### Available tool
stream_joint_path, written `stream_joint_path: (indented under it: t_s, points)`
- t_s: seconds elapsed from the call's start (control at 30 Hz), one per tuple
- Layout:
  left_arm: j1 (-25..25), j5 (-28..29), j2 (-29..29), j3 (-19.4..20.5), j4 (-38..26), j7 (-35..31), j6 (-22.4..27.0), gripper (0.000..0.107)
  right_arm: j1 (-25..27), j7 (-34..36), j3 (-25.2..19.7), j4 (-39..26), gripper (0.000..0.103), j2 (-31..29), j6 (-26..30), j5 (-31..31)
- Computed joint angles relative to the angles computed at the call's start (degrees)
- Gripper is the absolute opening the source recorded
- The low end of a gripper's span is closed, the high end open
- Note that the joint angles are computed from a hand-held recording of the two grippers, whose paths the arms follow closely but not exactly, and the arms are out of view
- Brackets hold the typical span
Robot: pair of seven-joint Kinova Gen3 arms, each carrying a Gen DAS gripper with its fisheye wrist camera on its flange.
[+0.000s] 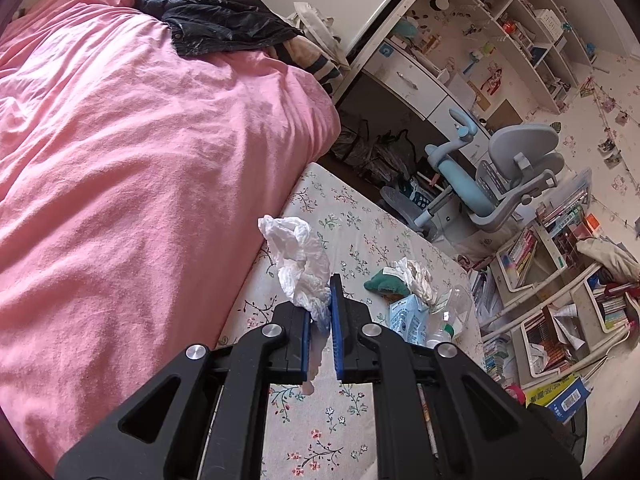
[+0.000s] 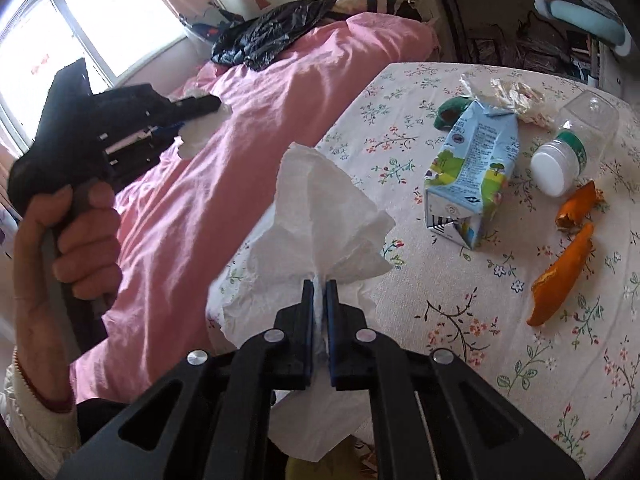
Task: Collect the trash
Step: 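Carry the tissues in both tools off the table toward the yellow bin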
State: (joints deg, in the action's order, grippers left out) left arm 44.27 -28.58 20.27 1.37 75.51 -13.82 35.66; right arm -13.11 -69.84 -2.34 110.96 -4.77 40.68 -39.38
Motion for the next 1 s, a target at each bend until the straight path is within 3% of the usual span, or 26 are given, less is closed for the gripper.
stream_joint_path:
  t_s: [0.07, 0.17, 0.23, 0.3, 0.37, 0.43, 0.53, 0.77, 1.0]
  points:
    - [0.0, -0.7, -0.7, -0.1, 1.9, -0.2, -3.5, 0.008, -0.3, 3.0, 2.6, 1.4, 0.007, -1.7, 1.5, -4.2]
    - [-5.3, -3.2, -2.1, 6.3, 5.6, 1.2, -10.5, 0.008, 0.8, 4.1, 2.7, 3.4, 0.007, -4.7, 2.7, -5.8]
    - [-6.7, -2.3, -2.7, 7.7, 7.7, -0.1, -15.2, 0.008, 0.5, 4.7, 3.6, 4.9, 0.007, -6.7, 3.8, -6.4]
    - [-4.1, -1.9, -3.3, 4.9, 9.6, -1.6, -19.2, 0.008, 0.2, 4.8, 4.2, 6.4, 0.007, -8.4, 4.6, -6.2]
    - [1.0, 1.4, -3.5, -0.1, 9.8, -5.4, -20.0, 0.008, -0.1, 5.3, 5.2, 8.4, 0.007, -9.9, 5.2, -6.7]
    - [4.4, 2.2, -3.8, -2.4, 9.5, -7.8, -18.4, 0.008, -0.4, 5.6, 6.3, 10.7, 0.007, -11.3, 5.8, -7.7]
    - [8.0, -1.1, -4.0, -2.5, 8.4, -7.7, -13.6, 0.008, -0.3, 6.0, 7.6, 13.9, 0.007, -12.9, 7.4, -8.3]
    - [11.6, -7.7, -4.1, 2.0, 7.3, -5.1, -3.1, 0.008, -0.2, 3.6, 6.0, 17.2, 0.007, -10.7, 10.0, -7.7]
    - [14.1, -10.5, -3.1, 6.2, 6.6, -3.6, 4.7, 0.008, 0.4, -2.0, 1.7, 18.1, 0.007, -7.7, 11.0, -2.1]
